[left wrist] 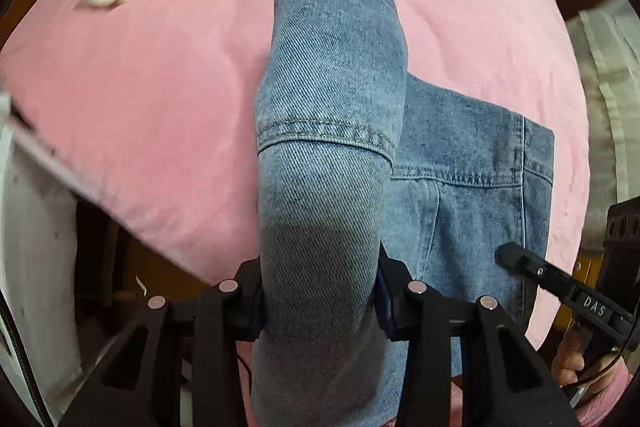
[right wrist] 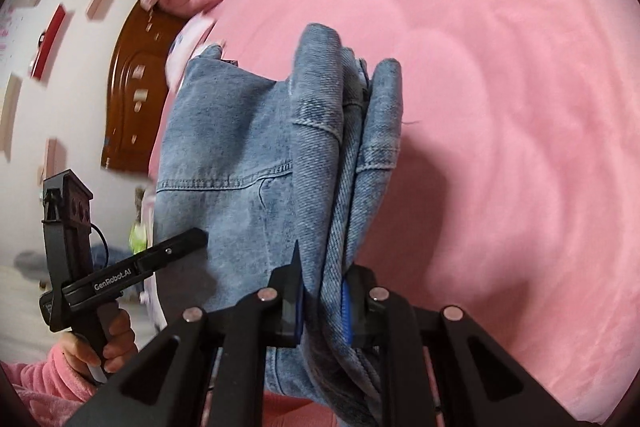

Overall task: Fold large clothes
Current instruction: 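Carry the held bundle to the clothes stack by the pillows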

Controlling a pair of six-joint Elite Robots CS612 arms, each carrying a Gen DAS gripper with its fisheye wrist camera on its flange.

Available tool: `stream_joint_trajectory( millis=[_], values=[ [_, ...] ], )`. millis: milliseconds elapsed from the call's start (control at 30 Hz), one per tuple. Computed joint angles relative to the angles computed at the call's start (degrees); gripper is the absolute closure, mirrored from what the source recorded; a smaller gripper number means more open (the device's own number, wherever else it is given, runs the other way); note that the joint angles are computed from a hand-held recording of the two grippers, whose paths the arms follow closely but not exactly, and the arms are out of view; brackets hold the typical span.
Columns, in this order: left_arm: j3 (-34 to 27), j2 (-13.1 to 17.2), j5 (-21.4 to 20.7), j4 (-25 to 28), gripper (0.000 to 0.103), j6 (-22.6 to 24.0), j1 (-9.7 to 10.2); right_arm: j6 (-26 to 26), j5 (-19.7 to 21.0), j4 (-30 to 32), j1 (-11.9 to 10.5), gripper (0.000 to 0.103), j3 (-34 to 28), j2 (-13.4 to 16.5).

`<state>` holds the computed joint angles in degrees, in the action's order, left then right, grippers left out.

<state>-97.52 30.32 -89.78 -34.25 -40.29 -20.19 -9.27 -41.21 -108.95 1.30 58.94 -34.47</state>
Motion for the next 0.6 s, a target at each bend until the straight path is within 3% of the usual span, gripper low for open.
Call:
stream_joint_trajectory(
  millis=[200,333,467,600],
  values=[
    [-7.5,2.0,-0.3,2.7,0.063,-4.3,2.37,-7.2,-1.8,4.3,2.6,0.09,-2.8,0.1],
    [-9.1,3.0,-1.2,0.8,0.063,-3.2,4.04,-8.2,-2.9,3.7,4.5,0.09,-4.8,0.5],
    [-8.8,3.0,-4.2,-0.8,0.064,3.3,8.35,-5.7,-4.1,-1.7,5.9,0.09,-0.7,-2.1],
    [-5.3,1.6,-6.4,-3.9,0.064,14.0,13.6,4.3,-6.4,-9.1,8.9,0.09,-0.9,-2.2]
  ],
)
